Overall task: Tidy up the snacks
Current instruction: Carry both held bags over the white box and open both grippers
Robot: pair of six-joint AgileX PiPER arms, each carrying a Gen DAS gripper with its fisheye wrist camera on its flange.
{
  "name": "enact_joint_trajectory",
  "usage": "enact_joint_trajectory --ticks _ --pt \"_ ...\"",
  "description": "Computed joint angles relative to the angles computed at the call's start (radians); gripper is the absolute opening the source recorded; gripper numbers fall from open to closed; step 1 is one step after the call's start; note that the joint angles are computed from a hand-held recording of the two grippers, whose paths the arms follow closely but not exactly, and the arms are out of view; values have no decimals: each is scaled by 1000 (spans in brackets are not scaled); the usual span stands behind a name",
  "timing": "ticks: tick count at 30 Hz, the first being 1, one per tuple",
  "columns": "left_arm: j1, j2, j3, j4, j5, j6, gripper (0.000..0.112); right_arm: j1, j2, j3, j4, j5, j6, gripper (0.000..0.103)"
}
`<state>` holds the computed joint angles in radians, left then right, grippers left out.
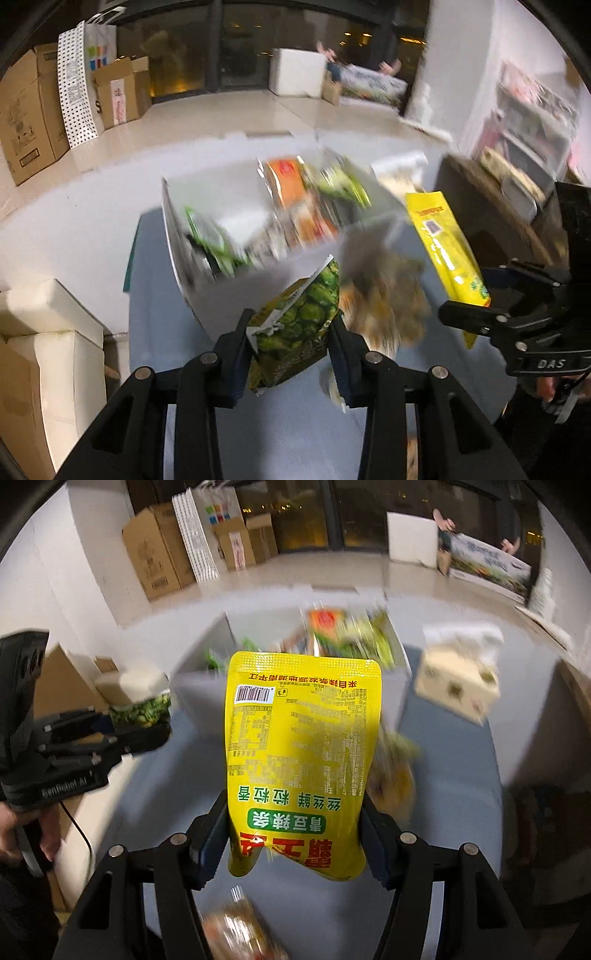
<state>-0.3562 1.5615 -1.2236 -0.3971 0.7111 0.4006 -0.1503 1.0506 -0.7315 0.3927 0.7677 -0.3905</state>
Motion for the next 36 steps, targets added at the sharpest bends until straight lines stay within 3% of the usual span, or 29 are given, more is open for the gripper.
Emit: enact_joint_trajectory --ticks 4,8,11,12,13,14,15,17,20,26,36 --pt "15 186 -282 61 112 -61 42 26 257 -268 -5 13 76 68" --pt "9 387 -596 134 258 -134 42 26 497 -555 -20 130 146 68" --pt "12 524 -803 136 311 -198 47 50 637 -738 -94 175 243 68" --pt "14 575 -879 142 338 -222 65 48 679 -794 -82 186 249 69" --pt "14 627 -961 161 374 -252 79 37 728 -851 -62 204 235 76" --pt "9 675 -1032 198 401 -280 102 34 763 -898 -53 221 241 85" --pt "2 701 -1062 225 408 -292 103 32 785 -925 -44 225 248 90" --pt "1 682 -1009 231 380 -282 103 18 808 -946 -6 209 241 103" --pt "11 643 -900 199 335 -246 103 4 772 -879 29 139 206 103" --pt "4 510 -646 183 230 -209 103 -28 678 -750 62 108 131 103" --pt "-19 121 -62 39 -12 -62 103 -161 247 -238 225 23 -169 103"
